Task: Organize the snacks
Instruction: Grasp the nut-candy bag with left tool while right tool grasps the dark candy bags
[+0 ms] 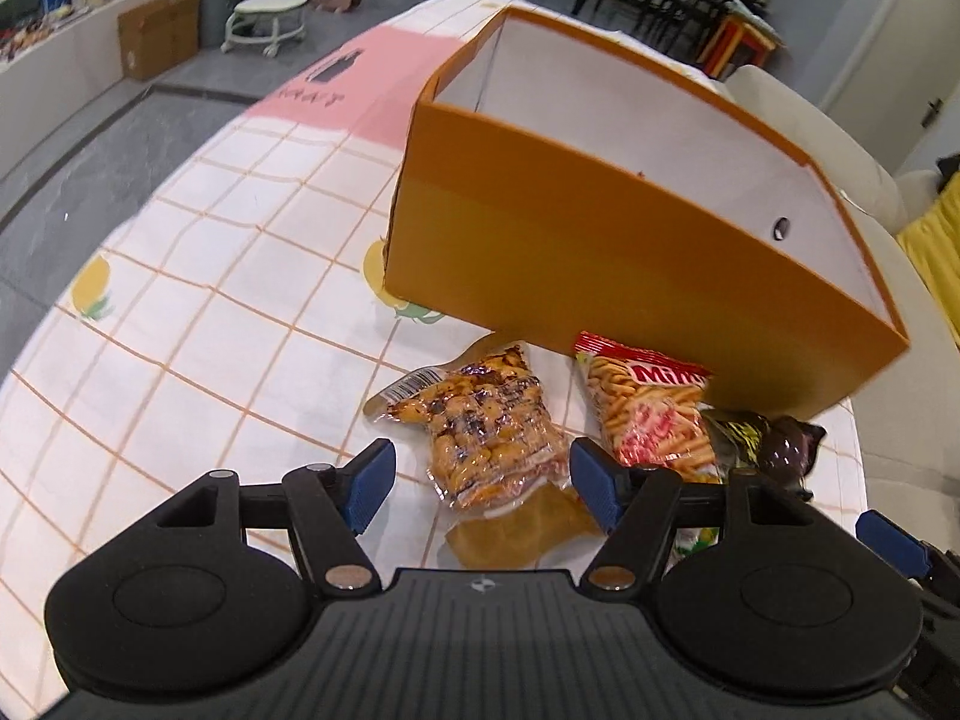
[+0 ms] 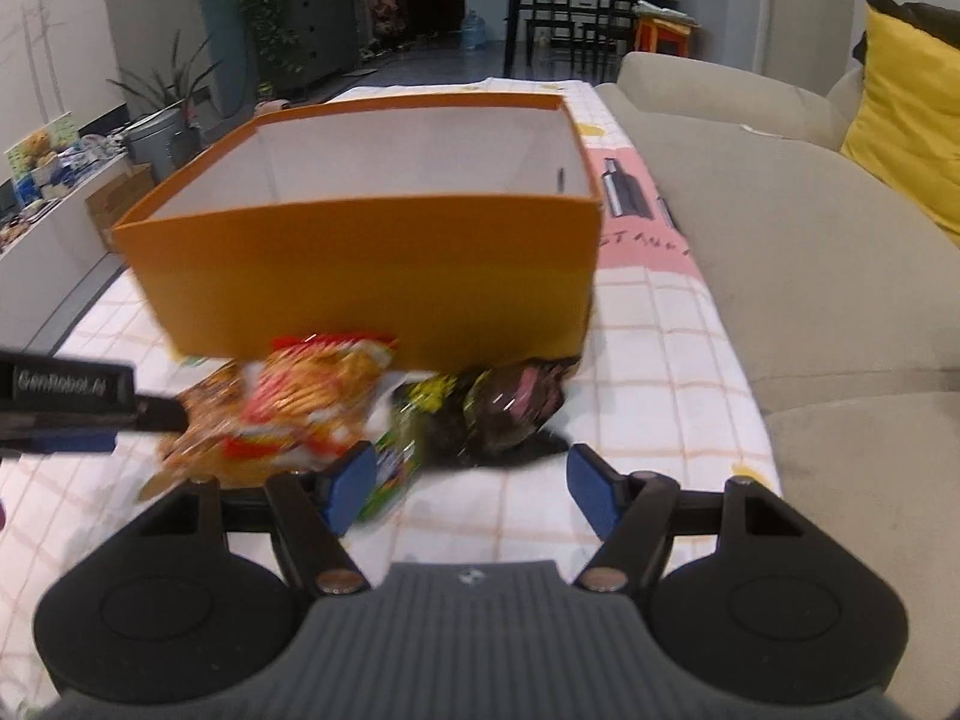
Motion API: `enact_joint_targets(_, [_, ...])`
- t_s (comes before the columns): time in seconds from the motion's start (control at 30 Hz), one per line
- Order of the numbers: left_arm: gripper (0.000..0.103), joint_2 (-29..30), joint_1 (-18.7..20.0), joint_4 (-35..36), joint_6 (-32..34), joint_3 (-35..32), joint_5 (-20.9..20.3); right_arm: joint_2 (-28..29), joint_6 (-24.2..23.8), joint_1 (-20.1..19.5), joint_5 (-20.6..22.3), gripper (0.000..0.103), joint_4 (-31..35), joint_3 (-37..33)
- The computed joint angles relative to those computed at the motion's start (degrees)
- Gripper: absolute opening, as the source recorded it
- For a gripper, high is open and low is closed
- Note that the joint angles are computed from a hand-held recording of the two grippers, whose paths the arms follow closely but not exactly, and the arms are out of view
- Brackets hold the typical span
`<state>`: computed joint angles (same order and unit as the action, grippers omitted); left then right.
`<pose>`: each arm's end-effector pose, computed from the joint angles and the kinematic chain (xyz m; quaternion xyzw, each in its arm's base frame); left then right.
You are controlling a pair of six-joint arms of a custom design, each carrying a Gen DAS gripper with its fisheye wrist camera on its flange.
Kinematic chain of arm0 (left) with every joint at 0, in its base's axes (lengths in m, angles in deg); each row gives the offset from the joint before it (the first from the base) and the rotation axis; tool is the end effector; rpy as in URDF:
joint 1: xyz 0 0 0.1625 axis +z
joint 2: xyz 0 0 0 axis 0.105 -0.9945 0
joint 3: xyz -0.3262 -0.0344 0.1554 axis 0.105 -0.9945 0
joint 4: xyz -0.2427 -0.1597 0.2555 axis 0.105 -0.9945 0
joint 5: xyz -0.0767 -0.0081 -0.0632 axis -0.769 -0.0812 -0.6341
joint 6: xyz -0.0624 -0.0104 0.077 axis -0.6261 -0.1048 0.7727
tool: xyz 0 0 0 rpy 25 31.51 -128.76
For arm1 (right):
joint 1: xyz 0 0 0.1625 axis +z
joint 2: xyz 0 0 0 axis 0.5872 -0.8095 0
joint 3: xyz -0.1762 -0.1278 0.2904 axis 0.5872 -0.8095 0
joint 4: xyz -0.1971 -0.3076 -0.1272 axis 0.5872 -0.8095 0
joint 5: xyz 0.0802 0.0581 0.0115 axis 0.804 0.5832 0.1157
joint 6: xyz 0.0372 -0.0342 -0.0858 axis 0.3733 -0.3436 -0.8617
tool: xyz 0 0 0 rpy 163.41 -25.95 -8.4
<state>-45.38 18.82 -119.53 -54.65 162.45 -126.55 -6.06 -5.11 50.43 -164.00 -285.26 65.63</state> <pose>-0.1583 -0.3059 0.0493 -0.1805 0.8472 -0.3908 0.3114 0.0849 -0.3929 0.1043 0.3214 -0.8797 0.2478 0.2480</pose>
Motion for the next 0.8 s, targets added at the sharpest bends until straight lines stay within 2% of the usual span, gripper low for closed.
enact_joint_targets(0.1, [0.078,1.5,1.8,-3.2,0.9,-0.4,0.7,1.9,1.9,0.0,-0.6,0.068,1.6,-3.0])
enact_joint_targets(0.37, [0.080,4.2,5.8,-3.4,2.5,-3.3,-0.2,6.6,2.9,-0.4,-1.9,0.066,3.7,-8.6])
enact_joint_targets(0.5, [0.084,5.7,6.3,-1.8,3.0,-5.2,0.1,7.5,3.8,-1.0,-1.7,0.064,5.3,-10.5])
enact_joint_targets(0.6, [0.085,7.5,7.0,2.2,3.9,-7.9,0.1,6.8,6.2,-1.7,-0.7,0.061,8.5,-11.7])
enact_joint_targets(0.7, [0.085,9.8,6.8,6.4,6.0,-10.3,-0.1,6.0,6.9,-2.5,0.4,0.061,10.5,-11.9])
enact_joint_targets(0.8, [0.090,11.9,6.5,8.7,8.2,-12.1,-0.2,5.9,8.6,-3.1,1.4,0.064,11.5,-12.0])
